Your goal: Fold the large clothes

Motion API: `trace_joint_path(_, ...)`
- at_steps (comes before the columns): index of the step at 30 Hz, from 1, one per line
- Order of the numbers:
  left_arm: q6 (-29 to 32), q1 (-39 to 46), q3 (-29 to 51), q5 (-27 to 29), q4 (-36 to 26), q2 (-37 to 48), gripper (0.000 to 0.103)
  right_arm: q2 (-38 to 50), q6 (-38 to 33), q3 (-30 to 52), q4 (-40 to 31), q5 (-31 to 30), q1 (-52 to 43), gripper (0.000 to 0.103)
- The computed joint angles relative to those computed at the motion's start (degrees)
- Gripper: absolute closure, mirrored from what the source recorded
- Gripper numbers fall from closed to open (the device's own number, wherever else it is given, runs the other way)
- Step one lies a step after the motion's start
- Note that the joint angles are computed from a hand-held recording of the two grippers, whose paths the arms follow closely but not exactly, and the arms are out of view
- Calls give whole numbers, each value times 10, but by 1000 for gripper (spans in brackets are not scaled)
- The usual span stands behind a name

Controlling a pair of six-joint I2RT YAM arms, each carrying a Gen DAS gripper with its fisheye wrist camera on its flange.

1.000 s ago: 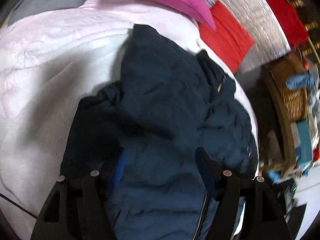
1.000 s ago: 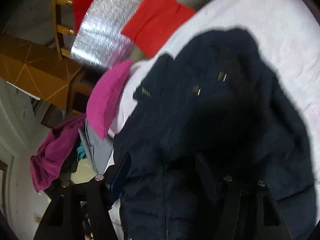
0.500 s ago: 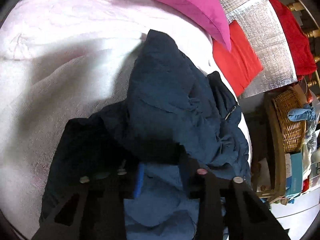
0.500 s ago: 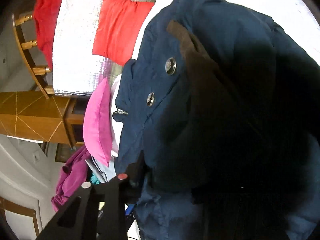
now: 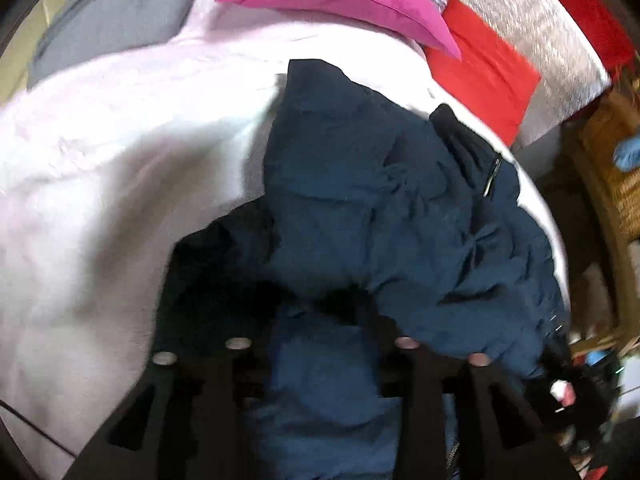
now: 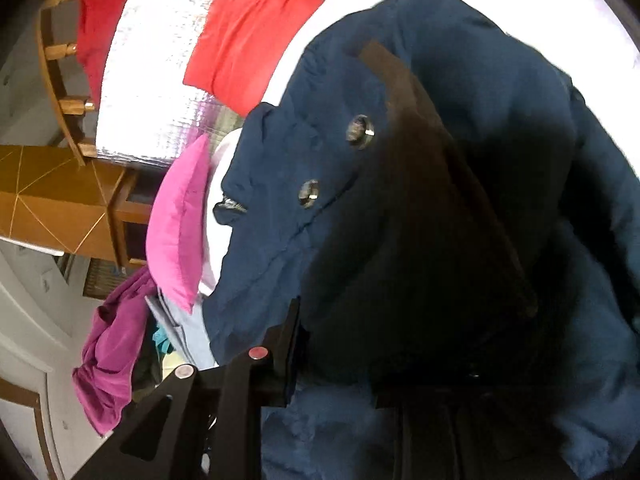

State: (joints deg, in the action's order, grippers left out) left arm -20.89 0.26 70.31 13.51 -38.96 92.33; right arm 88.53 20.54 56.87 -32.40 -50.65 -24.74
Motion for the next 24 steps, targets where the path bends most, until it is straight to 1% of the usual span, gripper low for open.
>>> trace_joint_path(1,9,-1,2,-5,-17,-7,54,0,-30,12,-34,7,-1,68)
trace_joint_path(2,14,1,1,2,-27,-13,54,2,-58,26,-66,10,-2,55)
trace_joint_path(3,19,4,-3,14,-34,-22,54,4,-98,38,-104,3,-10,51)
trace_joint_path(4,30,9,-8,32,-41,-38,54,5,-130,49,-137,-3,-15,51)
trace_joint_path(6,42,0,-16,30,-41,-66,53,9,-222,74,-221,-19,-33,51)
trace_joint_path(8,54,-16,-26,11,-24,-98,52,-4,-288,81,-270,-45,-38,51)
trace_joint_path(9,55,-23,-30,7,-12,-109,52,-11,-294,79,-272,-54,-36,51)
trace_joint_path(10,49,-34,-28,2,1,-108,49,-18,-293,75,-263,-68,-34,51)
trace_joint_path(11,44,-40,-29,2,17,-111,47,-33,-273,63,-234,-77,-26,53)
trace_joint_path(12,37,-45,-29,-1,32,-108,46,-42,-251,53,-207,-77,-18,59)
trace_joint_path(13,33,-48,-24,-6,45,-96,45,-50,-233,41,-181,-76,-14,61)
trace_joint_path(14,25,-59,-21,-27,64,-82,45,-57,-208,28,-149,-75,-10,66)
trace_joint_path(15,18,-71,-11,-50,72,-64,45,-60,-172,16,-112,-77,-3,66)
trace_joint_path(16,16,-79,0,-69,73,-45,45,-61,-134,6,-71,-77,10,67)
trace_joint_path(17,17,-82,6,-76,74,-30,45,-58,-99,-3,-31,-71,25,70)
trace_joint_path(19,24,-89,22,-92,65,3,45,-54,-64,-13,14,-53,50,70)
trace_joint_path(20,29,-93,26,-102,60,13,45,-48,-52,-12,27,-43,63,70)
trace_joint_path(22,42,-101,25,-123,59,28,45,-30,-65,-11,21,-28,67,70)
trace_joint_path(23,53,-105,28,-130,56,34,44,-12,-76,-3,13,-12,76,72)
trace_joint_path(24,62,-108,29,-137,53,38,44,7,-83,6,3,0,83,79)
